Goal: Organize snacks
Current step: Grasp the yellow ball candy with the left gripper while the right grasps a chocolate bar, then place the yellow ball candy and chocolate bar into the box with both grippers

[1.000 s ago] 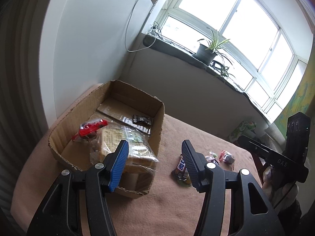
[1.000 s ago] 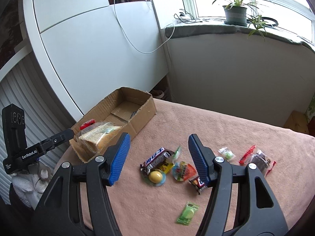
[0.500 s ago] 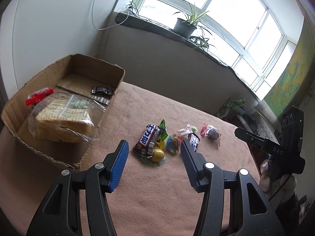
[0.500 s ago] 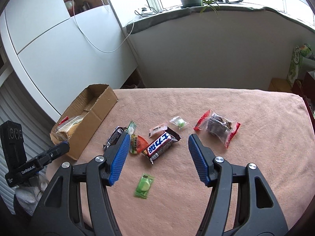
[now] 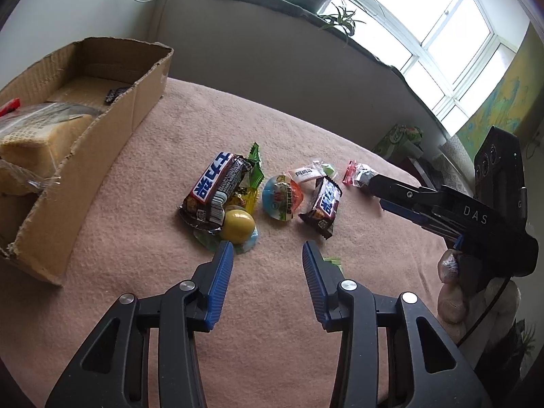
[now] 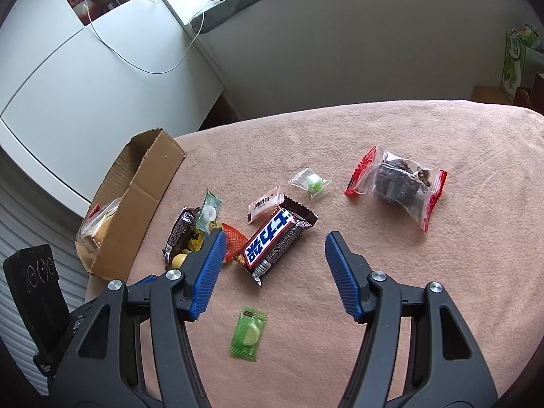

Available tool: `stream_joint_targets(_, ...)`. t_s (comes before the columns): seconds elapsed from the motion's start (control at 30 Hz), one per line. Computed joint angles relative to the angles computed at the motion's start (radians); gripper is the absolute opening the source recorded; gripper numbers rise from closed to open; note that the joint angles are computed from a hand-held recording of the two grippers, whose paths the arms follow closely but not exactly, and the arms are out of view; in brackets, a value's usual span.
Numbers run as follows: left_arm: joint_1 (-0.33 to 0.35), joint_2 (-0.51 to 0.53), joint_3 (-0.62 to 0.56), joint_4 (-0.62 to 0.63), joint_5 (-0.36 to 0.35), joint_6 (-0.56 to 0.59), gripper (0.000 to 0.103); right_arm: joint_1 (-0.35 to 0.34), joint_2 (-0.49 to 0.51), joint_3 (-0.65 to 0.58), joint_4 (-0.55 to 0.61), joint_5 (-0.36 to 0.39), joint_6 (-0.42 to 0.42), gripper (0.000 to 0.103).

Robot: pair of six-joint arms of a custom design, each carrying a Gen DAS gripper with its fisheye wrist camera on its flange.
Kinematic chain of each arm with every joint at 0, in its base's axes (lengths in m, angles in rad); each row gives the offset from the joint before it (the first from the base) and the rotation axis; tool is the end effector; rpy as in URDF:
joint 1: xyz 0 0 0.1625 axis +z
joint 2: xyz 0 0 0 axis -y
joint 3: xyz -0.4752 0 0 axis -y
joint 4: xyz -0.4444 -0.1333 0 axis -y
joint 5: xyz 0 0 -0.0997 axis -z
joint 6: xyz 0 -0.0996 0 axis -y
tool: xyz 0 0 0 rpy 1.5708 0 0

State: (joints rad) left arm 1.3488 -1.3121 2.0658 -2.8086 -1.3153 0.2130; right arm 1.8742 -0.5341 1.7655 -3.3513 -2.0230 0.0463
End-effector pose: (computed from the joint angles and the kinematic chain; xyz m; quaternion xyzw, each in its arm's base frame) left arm 0.0272 -0.5994 0.2789 0.1780 0.9468 -0.2383 0.1226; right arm 0.2915 -0.6305 -0.0390 0.0600 -0.9381 0.2977 0.1665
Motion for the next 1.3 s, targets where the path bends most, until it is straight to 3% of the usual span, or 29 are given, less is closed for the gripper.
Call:
stream_joint_targets(0.2,-0.015,0.036,-0.007,-0.034,0.064,0.018,0.041,-0.011,0.025,-0.052,0.086,0.006,0.033,0.058)
stream_joint_targets(0.43,-0.022,0.077,-0.028,-0.077,0.129,0.057,0.041,-0.013,0.055,-0.099,0.157,-0.009,0.056,0.057)
stream_joint_targets(0.57,-0.028,0.090,-0.024,-0.097,0.154,0.091,0.041,-0.008,0.073,-0.131,0.205,-0.033,0.054,0.049)
stream_joint_targets(0.67,-0.032,0.097,-0.017,-0.114,0.174,0.118,0.030,0.001,0.082,-0.145,0.218,-0.065,0.030,0.045)
stream_joint_targets(0.9,-0.031,0.098,-0.016,-0.116,0.168,0.145,0.026,-0.003,0.064,-0.125,0.228,-0.041,0.025,0.035)
stream_joint_targets(1.3,-0.036,0.054,0.017,-0.088,0.130,0.127,0.026,-0.005,0.025,-0.042,0.162,-0.023,0.040,0.031)
